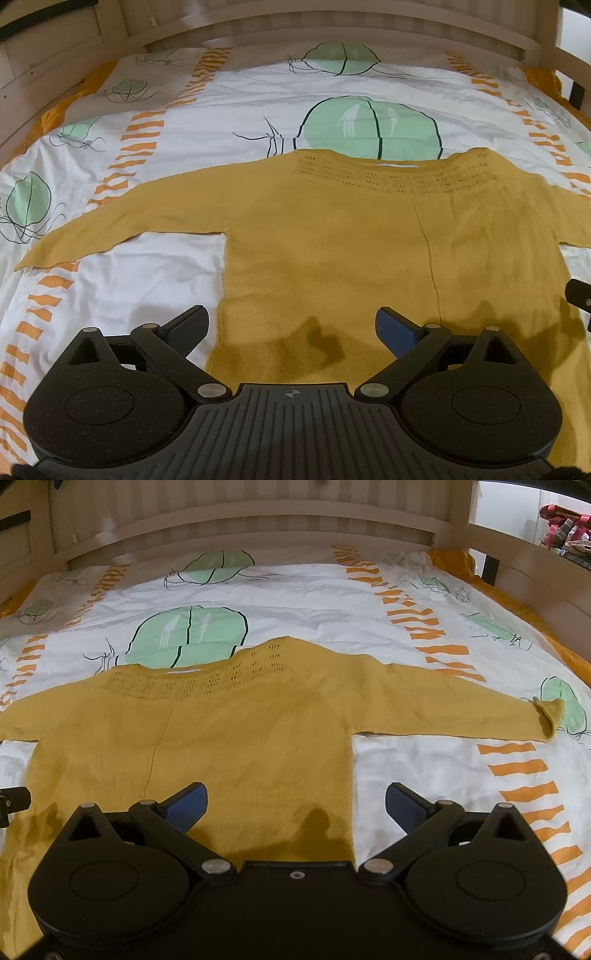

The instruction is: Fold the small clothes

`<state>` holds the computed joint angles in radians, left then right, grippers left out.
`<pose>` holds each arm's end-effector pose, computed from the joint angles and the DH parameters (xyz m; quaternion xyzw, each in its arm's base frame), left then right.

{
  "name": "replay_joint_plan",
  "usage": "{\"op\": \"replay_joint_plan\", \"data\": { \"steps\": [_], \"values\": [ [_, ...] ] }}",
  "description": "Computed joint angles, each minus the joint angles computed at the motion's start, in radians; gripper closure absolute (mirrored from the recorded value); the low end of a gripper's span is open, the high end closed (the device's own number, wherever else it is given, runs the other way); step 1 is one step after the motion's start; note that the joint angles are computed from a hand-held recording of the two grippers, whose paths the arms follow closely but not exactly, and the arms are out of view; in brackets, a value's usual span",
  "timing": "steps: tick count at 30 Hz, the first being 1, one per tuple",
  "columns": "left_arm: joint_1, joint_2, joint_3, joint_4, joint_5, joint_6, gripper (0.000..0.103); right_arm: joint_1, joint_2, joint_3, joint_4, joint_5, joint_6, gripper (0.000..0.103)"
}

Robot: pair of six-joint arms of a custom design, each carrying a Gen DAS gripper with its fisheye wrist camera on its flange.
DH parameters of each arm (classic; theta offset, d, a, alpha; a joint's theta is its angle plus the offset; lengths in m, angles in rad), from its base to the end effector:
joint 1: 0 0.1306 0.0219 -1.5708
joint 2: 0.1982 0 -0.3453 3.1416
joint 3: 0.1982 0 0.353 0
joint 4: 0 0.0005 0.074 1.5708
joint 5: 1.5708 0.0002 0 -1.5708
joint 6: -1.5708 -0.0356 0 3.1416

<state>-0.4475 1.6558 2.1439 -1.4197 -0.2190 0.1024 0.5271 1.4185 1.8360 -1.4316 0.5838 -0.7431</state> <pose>0.4493 -0.2076 0.5403 0.1282 0.9356 0.0151 0.3287 0.3688 0.1914 0.5305 0.1779 0.9069 -0.0666 0.3760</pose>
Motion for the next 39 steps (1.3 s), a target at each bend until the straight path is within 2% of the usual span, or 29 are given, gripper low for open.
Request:
{"op": "replay_joint_plan", "data": {
  "steps": [39],
  "values": [
    [-0.002, 0.000, -0.008, -0.003, 0.011, 0.007, 0.005, -0.001, 0.013, 0.006, -0.006, -0.016, 0.006, 0.001]
  ]
}}
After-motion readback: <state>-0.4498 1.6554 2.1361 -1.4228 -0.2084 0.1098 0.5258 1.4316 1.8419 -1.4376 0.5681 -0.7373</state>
